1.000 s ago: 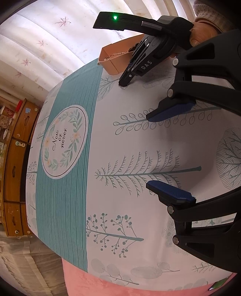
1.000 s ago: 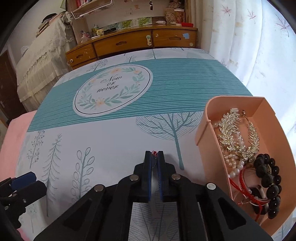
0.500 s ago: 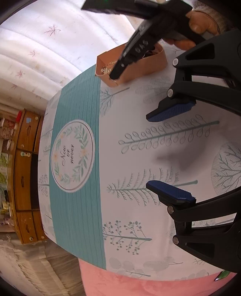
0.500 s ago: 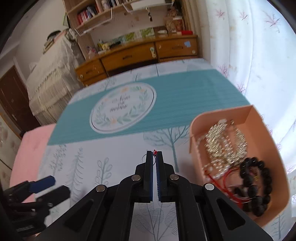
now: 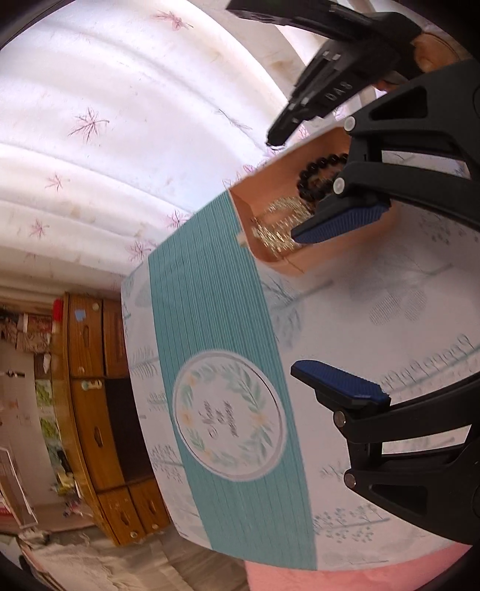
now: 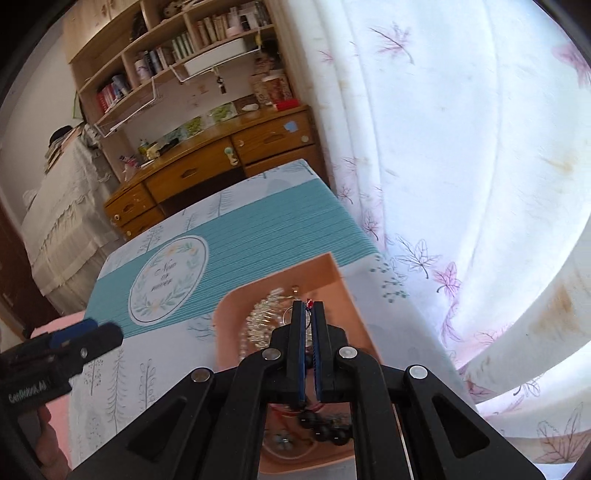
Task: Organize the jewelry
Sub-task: 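Carry the silver ring into the peach box and open the right tool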
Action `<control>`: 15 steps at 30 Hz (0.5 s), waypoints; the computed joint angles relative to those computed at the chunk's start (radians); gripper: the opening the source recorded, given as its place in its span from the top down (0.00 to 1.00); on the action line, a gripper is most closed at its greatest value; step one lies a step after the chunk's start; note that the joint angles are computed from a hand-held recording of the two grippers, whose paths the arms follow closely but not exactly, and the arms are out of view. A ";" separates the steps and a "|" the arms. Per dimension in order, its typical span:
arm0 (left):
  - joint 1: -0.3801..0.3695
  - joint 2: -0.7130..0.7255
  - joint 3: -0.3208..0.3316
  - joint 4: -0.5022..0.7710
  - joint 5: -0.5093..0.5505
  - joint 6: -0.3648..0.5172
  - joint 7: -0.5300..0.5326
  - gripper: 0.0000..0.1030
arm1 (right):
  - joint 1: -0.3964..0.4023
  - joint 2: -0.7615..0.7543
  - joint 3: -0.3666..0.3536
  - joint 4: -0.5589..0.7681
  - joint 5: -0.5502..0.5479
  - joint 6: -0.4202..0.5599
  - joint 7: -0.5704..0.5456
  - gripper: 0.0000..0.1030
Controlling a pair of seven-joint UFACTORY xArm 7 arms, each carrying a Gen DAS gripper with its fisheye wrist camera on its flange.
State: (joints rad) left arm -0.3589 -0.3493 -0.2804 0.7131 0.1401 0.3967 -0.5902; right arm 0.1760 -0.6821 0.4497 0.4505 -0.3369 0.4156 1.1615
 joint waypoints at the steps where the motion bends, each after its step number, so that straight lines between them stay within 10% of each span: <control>1: 0.003 0.030 -0.008 0.026 0.006 0.000 -0.004 0.39 | 0.008 -0.010 -0.018 -0.010 0.003 0.005 -0.015 0.97; 15: -0.086 0.188 0.048 0.145 -0.175 0.022 0.104 0.38 | 0.054 0.000 -0.135 -0.036 0.112 -0.031 -0.205 0.87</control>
